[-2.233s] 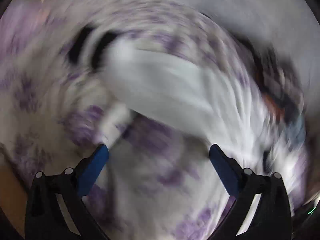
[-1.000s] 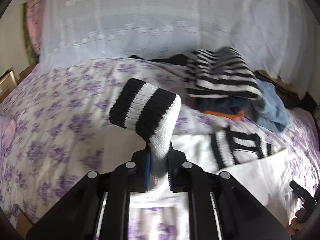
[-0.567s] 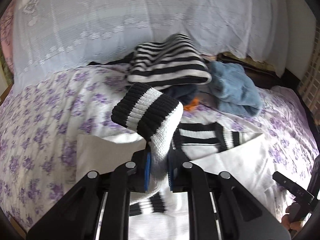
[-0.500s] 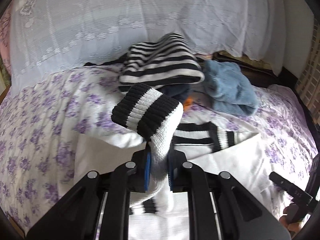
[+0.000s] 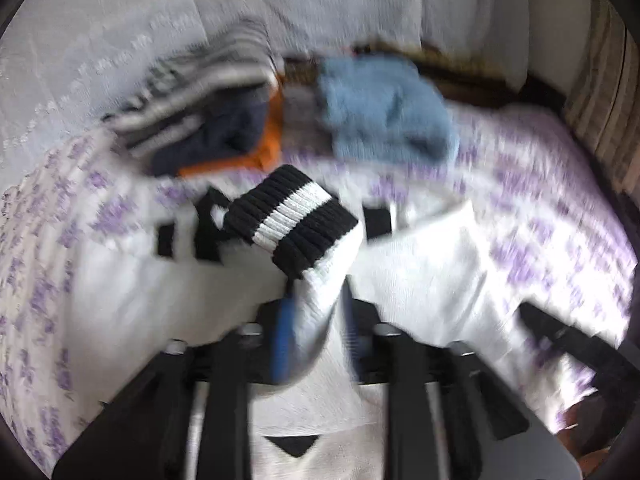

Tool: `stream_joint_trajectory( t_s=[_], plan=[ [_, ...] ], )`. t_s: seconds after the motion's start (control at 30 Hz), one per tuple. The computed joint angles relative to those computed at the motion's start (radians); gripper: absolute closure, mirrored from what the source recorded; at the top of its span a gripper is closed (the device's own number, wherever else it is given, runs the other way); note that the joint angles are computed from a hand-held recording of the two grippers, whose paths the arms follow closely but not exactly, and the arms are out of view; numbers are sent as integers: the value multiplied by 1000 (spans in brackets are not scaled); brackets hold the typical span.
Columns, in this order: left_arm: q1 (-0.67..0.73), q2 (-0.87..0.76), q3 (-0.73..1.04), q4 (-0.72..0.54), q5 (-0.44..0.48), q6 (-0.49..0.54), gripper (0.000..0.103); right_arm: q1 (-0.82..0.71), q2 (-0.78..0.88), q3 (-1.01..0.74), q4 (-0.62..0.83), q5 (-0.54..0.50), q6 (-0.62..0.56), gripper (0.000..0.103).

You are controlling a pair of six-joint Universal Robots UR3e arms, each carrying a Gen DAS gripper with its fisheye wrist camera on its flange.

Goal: Fold small clothes
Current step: 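Lower the cuff onto the sweater and open the left gripper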

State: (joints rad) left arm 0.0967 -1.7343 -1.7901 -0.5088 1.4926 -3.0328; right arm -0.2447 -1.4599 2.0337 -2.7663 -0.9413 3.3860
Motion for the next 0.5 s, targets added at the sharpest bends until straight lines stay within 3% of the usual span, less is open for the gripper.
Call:
stream_joint_trajectory(
  t_s=[0.03,0.07,0.13,0.23,0.37,0.5],
  plan=[
    [-19,-31,0,2,35,2,44,-5,-1,5,-7,12,0,22],
    [-27,-48,-4,5,54,5,32,-9,-1,9,-14,23,1,23],
    [-36,-53,-40,36,92,31,25,-23,-3,22,-37,64,-5,24],
    [-7,37,-123,53,70,99,6,-30,-18,41,-66,109,-25,25],
    [107,253,-320,124,21,312,4,18,-10,-4,-28,121,-62,25],
    [359,369,-443,199,-18,437,4,179,52,-199,81,-1,-76,25]
  ],
)
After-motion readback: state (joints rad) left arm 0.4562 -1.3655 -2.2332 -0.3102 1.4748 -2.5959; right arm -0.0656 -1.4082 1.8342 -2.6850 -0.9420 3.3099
